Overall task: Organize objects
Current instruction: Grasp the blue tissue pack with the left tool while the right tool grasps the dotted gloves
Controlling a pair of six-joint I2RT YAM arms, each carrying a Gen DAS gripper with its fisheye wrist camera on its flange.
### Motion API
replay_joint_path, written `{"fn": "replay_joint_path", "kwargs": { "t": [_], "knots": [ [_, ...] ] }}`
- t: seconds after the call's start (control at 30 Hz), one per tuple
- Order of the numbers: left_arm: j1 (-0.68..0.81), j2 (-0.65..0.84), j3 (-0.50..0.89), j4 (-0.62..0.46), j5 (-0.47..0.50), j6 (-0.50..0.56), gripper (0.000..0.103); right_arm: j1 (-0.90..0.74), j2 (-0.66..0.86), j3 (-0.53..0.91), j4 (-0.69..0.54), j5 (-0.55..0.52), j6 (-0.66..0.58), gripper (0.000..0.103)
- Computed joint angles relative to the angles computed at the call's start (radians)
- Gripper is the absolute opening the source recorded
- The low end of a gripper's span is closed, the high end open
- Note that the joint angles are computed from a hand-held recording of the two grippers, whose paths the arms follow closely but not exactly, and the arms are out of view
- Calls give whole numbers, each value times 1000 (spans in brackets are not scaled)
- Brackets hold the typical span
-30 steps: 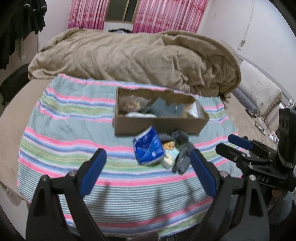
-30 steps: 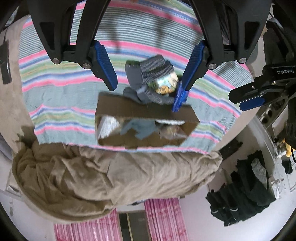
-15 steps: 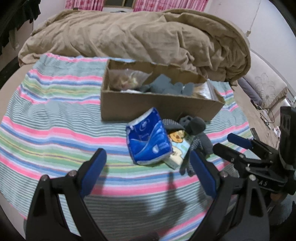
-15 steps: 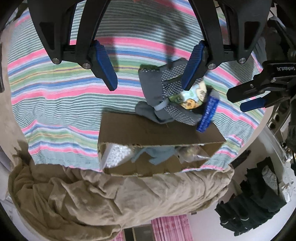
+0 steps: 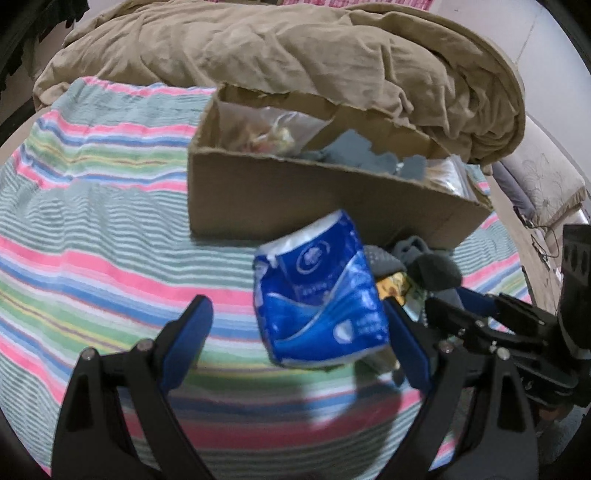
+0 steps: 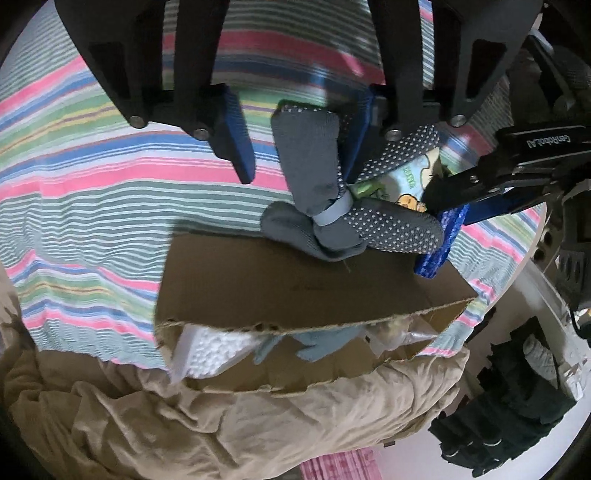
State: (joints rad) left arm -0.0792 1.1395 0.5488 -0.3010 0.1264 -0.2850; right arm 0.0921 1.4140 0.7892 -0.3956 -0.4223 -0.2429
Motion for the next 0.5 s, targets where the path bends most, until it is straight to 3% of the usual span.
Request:
{"fn": "replay_joint_path", "kwargs": {
  "t": [0.1, 0.17, 0.33, 0.5],
  "knots": [
    [-1, 8, -1, 19, 18, 17, 79, 10, 9, -6, 14, -7, 0, 35],
    [-3, 8, 4, 21, 32, 26, 57, 13, 9, -9, 16, -12, -2, 32],
    [-39, -24, 10, -8, 19, 27, 52, 12, -25, -18, -3, -17, -14, 22],
    [-59, -106, 4, -73, 9, 21, 51, -4, -91, -36, -36, -16, -14, 21]
  ]
}}
